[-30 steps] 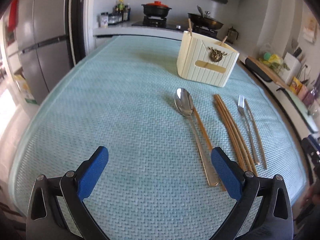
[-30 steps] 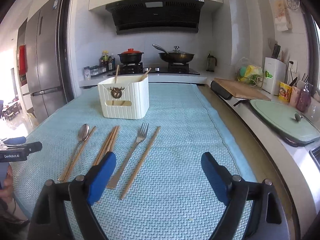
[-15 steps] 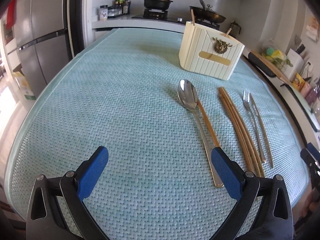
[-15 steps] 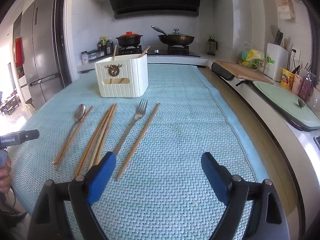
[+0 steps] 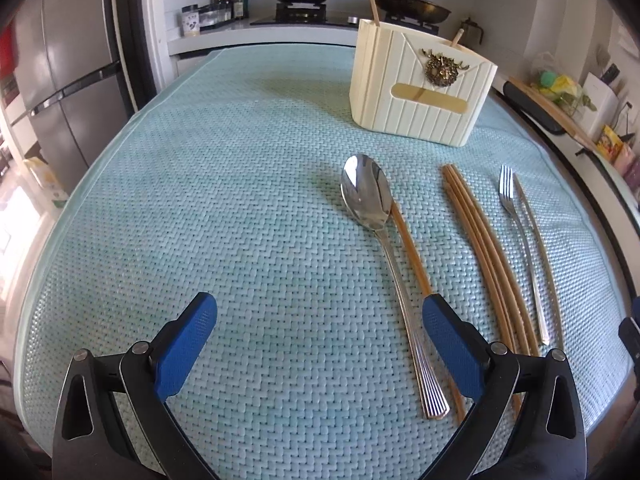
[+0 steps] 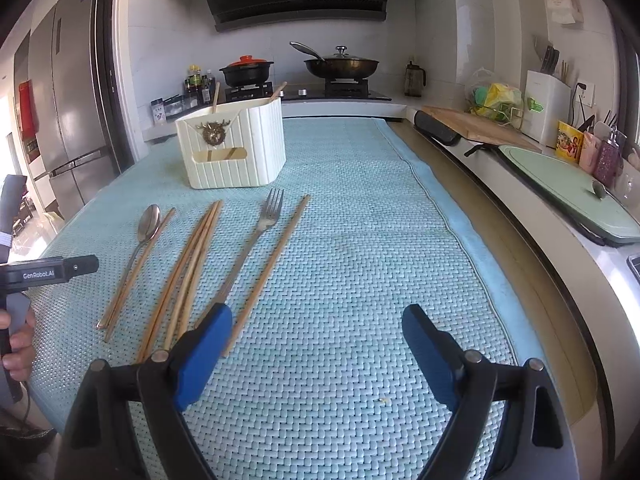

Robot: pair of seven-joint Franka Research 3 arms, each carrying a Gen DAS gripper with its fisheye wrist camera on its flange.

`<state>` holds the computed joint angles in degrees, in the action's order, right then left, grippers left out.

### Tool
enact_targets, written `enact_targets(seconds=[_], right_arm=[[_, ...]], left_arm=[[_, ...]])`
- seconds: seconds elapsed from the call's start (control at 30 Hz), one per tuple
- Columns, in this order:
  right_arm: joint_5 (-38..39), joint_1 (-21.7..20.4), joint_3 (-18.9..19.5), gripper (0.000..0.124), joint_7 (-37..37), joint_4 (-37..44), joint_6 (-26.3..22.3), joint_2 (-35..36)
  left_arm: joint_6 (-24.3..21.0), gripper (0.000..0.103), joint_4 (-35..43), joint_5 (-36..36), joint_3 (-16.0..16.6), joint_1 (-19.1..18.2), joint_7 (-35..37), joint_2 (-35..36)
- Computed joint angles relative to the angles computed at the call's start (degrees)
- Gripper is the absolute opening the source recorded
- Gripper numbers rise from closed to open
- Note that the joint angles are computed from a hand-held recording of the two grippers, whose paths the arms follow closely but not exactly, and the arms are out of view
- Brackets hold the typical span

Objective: Organize utensils
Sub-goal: 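Withdraw both tools from the holder back over the remaining utensils, then grasp the silver spoon with the left tool while the right tool grasps a chopstick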

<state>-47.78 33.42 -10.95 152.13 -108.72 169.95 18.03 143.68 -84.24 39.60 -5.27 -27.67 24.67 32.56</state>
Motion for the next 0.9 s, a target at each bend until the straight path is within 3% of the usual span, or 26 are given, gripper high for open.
enact_targets(seconds=[0.47, 0.67, 0.9], right_arm=[[4.5, 0.9, -0.7, 0.089, -4.1, -0.9, 2.0, -0.4], [7.4, -0.5, 0.7, 0.089, -6.9, -1.3, 1.4, -0.7], [23.9, -6.1, 6.8, 0.089, -21.5, 4.4, -2.4, 4.3]], left_arm=[[-13.9, 0.102, 23.2, -4.9, 1.5, -2.4, 10.7, 15.0], [-11.2, 0.103, 23.0, -8.3, 0.9, -0.8, 12.4, 15.3], [-12.6, 0.103, 29.6, -10.8, 1.5, -0.2, 16.5, 19.4]])
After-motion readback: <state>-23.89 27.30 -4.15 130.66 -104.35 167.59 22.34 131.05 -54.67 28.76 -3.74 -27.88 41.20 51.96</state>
